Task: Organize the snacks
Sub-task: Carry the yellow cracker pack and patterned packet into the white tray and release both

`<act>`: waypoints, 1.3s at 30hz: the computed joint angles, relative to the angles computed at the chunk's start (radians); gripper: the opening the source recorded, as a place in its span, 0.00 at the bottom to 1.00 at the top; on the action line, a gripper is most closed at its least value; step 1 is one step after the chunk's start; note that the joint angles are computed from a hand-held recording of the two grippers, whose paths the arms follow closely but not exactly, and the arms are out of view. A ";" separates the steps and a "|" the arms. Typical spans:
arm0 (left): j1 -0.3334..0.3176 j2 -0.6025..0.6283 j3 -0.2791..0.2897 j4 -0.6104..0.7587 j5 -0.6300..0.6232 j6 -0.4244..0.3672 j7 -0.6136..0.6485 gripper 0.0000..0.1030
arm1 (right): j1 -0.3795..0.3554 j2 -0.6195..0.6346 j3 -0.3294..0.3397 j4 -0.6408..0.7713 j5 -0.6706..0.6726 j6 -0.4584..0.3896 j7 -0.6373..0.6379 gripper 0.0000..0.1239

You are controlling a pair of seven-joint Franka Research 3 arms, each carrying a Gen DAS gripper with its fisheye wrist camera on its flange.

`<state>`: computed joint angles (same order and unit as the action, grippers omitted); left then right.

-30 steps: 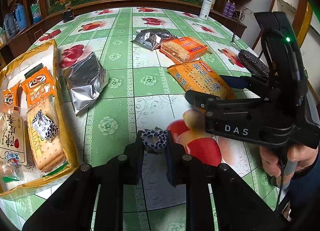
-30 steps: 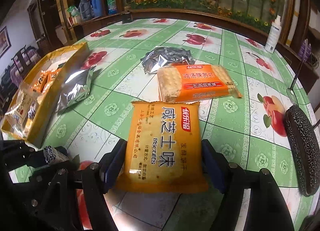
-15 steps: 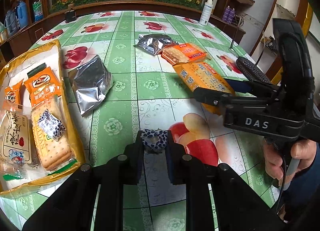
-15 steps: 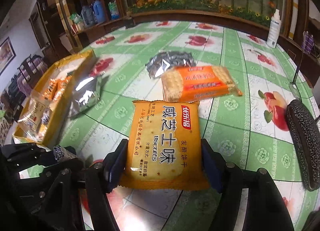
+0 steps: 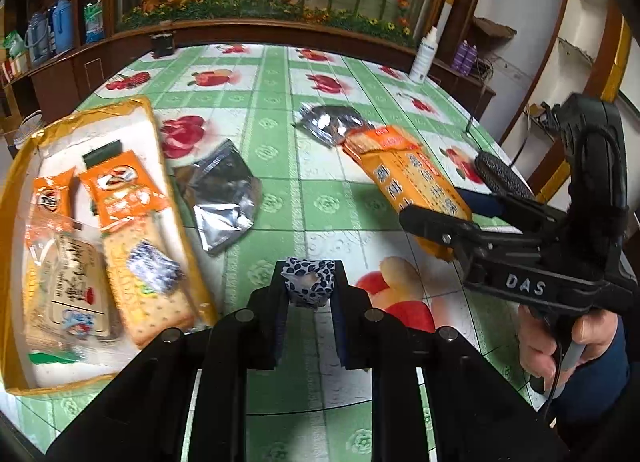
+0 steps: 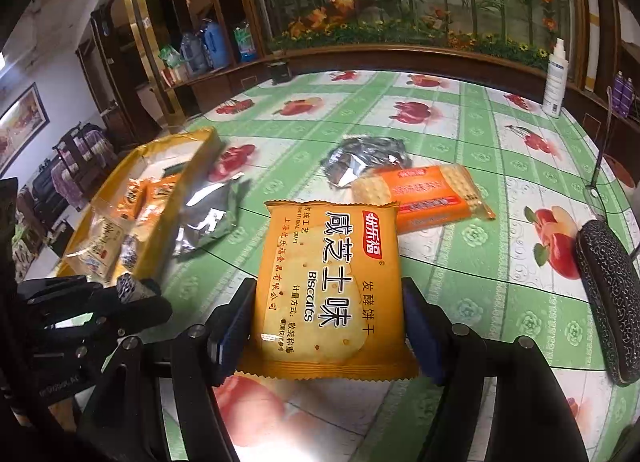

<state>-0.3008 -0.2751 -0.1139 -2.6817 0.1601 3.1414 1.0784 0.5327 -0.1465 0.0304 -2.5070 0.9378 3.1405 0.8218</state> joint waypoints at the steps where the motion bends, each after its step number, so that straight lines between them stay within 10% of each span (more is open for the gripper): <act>1: 0.009 -0.008 -0.001 -0.006 0.002 0.004 -0.004 0.16 | 0.013 -0.001 -0.004 0.004 0.019 0.001 -0.015 0.57; 13: 0.200 -0.126 -0.061 -0.098 0.070 0.039 -0.108 0.16 | 0.052 0.051 0.078 0.100 0.078 -0.017 -0.056 0.57; 25: 0.341 -0.147 -0.044 -0.164 0.114 0.092 -0.176 0.16 | 0.040 0.202 0.186 0.231 -0.323 -0.010 0.288 0.57; 35: 0.587 -0.117 -0.256 -0.156 0.124 0.134 -0.234 0.16 | 0.068 0.368 0.124 0.403 -0.597 -0.032 0.572 0.57; 39: 0.758 -0.153 -0.445 -0.157 0.125 0.137 -0.269 0.16 | 0.149 0.415 0.026 0.446 -0.732 -0.031 0.710 0.57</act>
